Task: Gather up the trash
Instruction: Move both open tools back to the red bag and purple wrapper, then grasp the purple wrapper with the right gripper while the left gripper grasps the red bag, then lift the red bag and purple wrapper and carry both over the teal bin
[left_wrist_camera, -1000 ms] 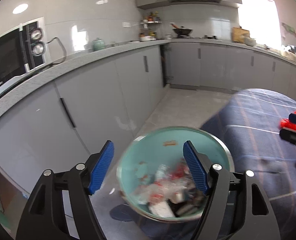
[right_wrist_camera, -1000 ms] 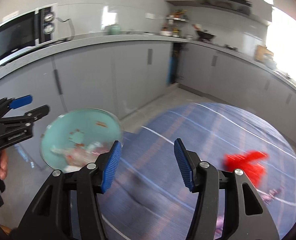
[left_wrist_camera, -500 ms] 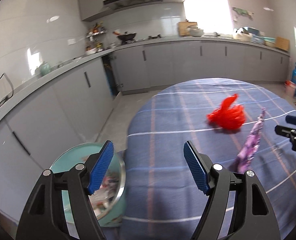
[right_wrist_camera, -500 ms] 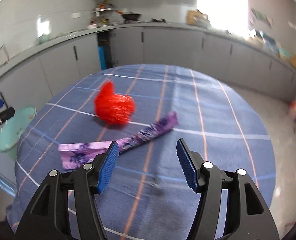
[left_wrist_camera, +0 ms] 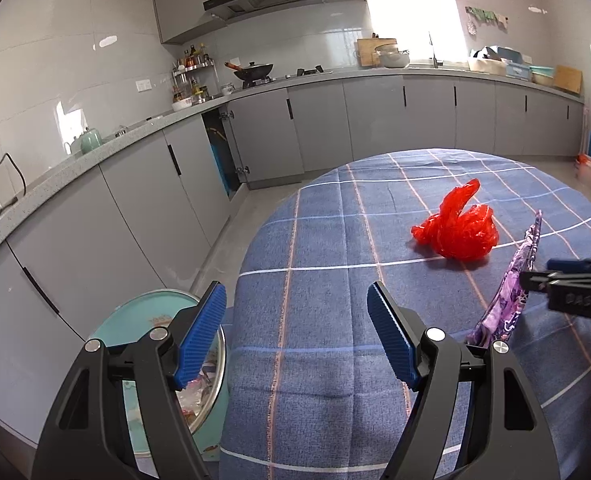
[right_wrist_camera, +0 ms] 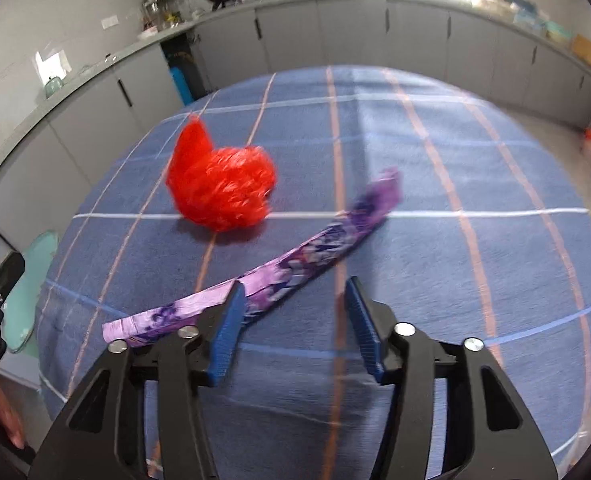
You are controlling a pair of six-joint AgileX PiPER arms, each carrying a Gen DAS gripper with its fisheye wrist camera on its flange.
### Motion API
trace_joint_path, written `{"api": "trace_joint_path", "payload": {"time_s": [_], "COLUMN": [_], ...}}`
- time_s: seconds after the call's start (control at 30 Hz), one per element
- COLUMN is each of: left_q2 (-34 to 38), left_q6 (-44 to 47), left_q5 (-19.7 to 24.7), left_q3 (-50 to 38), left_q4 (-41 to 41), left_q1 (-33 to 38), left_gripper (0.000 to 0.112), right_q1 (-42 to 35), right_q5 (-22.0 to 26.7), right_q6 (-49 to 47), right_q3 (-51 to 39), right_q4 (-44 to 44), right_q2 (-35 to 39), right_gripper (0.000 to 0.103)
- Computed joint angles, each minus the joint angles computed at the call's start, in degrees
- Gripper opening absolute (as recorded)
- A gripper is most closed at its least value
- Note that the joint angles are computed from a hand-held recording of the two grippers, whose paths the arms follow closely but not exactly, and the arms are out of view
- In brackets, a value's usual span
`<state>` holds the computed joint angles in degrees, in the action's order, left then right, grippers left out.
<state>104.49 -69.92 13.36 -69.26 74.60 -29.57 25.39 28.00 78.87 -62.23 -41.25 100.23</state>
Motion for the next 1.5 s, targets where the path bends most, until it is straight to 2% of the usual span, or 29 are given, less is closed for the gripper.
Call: {"api": "trace_joint_path", "payload": {"time_s": [0.03, 0.07, 0.17, 0.33, 0.47, 0.57, 0.67, 0.73, 0.9, 1.0, 1.07, 1.1, 1.17, 1.2, 1.23, 1.33, 1.5], "left_q2": [0.12, 0.37, 1.07, 3.84, 6.54, 9.66, 13.61, 17.16, 23.76, 26.47, 27.98, 29.06, 29.64, 29.61, 29.67, 28.05, 19.61], "left_q6": [0.32, 1.69, 8.49, 22.66, 32.66, 40.98, 45.43, 52.66, 56.65, 60.73, 65.65, 69.0, 72.03, 72.76, 72.89, 73.03, 73.14], "left_q5": [-0.53, -0.97, -1.91, -1.41, 0.36, 2.44, 5.24, 7.95, 13.36, 16.1, 18.17, 20.2, 21.32, 21.29, 21.44, 20.12, 13.42], "left_q3": [0.04, -0.22, -1.52, -6.56, -11.91, -17.53, -24.14, -29.98, -39.8, -43.99, -46.35, -48.24, -49.31, -49.3, -49.36, -46.76, -34.77], "left_q4": [-0.48, -1.94, -8.27, -21.31, -31.06, -39.88, -44.38, -51.46, -54.96, -59.04, -63.98, -67.16, -70.31, -71.11, -71.03, -70.66, -70.58], "left_q1": [0.23, 0.49, 0.99, -0.24, -2.59, -5.02, -7.25, -8.18, -9.22, -9.25, -8.9, -8.63, -8.31, -8.23, -8.36, -8.25, -5.8], "left_gripper": [0.072, 0.072, 0.072, 0.072, 0.072, 0.072, 0.072, 0.072, 0.072, 0.071, 0.05, 0.034, 0.024, 0.012, 0.007, 0.005, 0.005], "right_q1": [0.02, -0.17, -0.7, -1.09, -2.86, -5.3, -8.7, -10.24, -10.9, -11.58, -12.05, -12.33, -12.08, -12.15, -12.27, -12.06, -9.4], "right_q5": [0.35, 0.37, -1.08, -1.59, 1.5, 3.58, 2.82, 1.85, 0.91, -0.05, -0.34, -0.6, -0.77, -1.1, -1.59, -1.74, -1.54], "right_q6": [-1.43, -3.12, -3.02, 0.27, 0.01, 0.14, -2.33, -4.39, -6.09, -10.25, -12.79, -14.4, -14.88, -15.45, -15.82, -15.43, -15.64], "right_q3": [-0.75, -1.21, 0.55, 5.85, 8.11, 8.57, 8.42, 7.46, 6.56, 5.08, 3.79, 3.05, 2.45, 2.21, 2.24, 1.61, -0.65], "right_q4": [1.21, 2.7, 2.3, -2.81, -6.57, -9.77, -9.76, -8.68, -9.31, -5.99, -4.1, -2.53, -1.87, -1.18, -0.67, -0.66, -0.42], "right_q2": [0.48, 0.78, -0.57, -5.59, -9.23, -10.43, -11.15, -10.76, -10.7, -9.38, -7.9, -7.14, -6.03, -5.61, -5.44, -4.98, -5.0], "right_gripper": [0.038, 0.024, 0.004, 0.003, 0.003, 0.003, 0.003, 0.003, 0.003, 0.003, 0.003, 0.003, 0.003, 0.003, 0.003, 0.003, 0.003]}}
